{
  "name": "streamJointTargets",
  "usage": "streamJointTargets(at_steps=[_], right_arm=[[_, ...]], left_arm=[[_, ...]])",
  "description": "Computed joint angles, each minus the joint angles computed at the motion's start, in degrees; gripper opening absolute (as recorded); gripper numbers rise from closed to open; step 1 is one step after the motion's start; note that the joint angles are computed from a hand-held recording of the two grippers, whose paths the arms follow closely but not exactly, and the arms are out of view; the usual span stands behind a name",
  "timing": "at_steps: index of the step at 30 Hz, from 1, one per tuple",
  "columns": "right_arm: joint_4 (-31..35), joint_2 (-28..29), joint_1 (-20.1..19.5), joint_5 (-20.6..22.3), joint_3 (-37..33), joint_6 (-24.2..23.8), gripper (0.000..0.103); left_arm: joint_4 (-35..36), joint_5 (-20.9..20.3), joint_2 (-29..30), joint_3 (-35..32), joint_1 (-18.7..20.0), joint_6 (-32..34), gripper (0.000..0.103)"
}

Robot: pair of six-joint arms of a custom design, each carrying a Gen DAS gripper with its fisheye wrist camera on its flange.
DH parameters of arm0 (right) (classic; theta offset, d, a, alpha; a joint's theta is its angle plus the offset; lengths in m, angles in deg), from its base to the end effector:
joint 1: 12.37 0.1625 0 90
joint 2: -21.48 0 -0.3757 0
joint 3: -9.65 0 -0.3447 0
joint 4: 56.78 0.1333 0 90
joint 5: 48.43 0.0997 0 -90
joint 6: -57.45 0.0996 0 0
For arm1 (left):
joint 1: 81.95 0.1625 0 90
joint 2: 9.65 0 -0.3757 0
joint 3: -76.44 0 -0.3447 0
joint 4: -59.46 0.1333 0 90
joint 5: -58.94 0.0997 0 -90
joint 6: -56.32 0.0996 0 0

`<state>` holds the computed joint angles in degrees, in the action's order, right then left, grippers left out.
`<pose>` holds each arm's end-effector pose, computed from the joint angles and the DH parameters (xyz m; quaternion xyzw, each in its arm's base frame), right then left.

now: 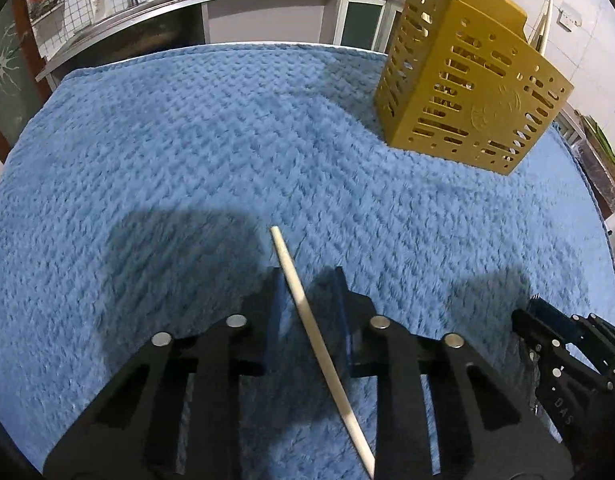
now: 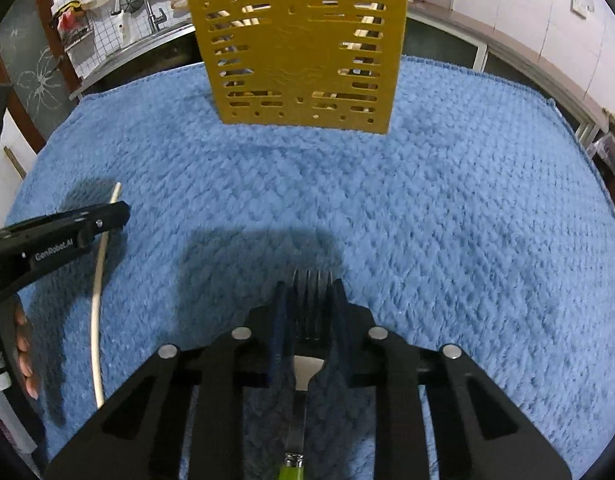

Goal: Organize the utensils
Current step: 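Close the right gripper on the green-handled fork while the left gripper grasps a chopstick, then lift the fork and chopstick and lower them into the yellow holder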

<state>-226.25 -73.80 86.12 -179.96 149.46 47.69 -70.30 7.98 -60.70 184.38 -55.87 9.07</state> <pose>0.1161 -0.3220 0.2909 0.0364 -0.8975 0.2769 0.3413 -0.3602 -0.3946 0.0627 0.1843 0.9150 -0.1932 0.3025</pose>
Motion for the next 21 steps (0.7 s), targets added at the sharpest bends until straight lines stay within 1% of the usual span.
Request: streamJointTargets(at_steps=[1,2,3,8,12,16,21], right_arm=[[0.1,0.0,0.0,0.1,0.0,0.3,0.022],[0.4,-0.3,-0.3,0.6,-0.1,0.4,0.022],[0.6,-0.7,-0.6,1.2,0.0,0.4,0.022],[0.2,-2.4,-1.9,2.6,0.3,0.0,0.022],[-0.7,-5.0,-3.4,4.7,1.1,-1.0,0.022],[-2.0,-7.8,-3.9,6.7,1.9,-2.4,0.022],[-4.6,-10.8,-3.1,8.3,2.3,-4.3,0.022]], left_arm=[[-0.1,-0.3,0.2,-0.3,0.3,0.4,0.014],[-0.2,-0.6,0.3,-0.6,0.5,0.3,0.013],[-0.8,-0.8,0.3,-0.5,0.6,0.4,0.007],[-2.8,-1.3,0.2,0.1,0.7,1.7,0.006],[-5.2,-1.9,-0.6,1.3,0.1,2.7,0.005],[-7.8,-0.1,-2.0,3.2,-2.4,4.0,0.005],[-12.9,3.2,-4.1,6.1,-5.6,6.1,0.005]])
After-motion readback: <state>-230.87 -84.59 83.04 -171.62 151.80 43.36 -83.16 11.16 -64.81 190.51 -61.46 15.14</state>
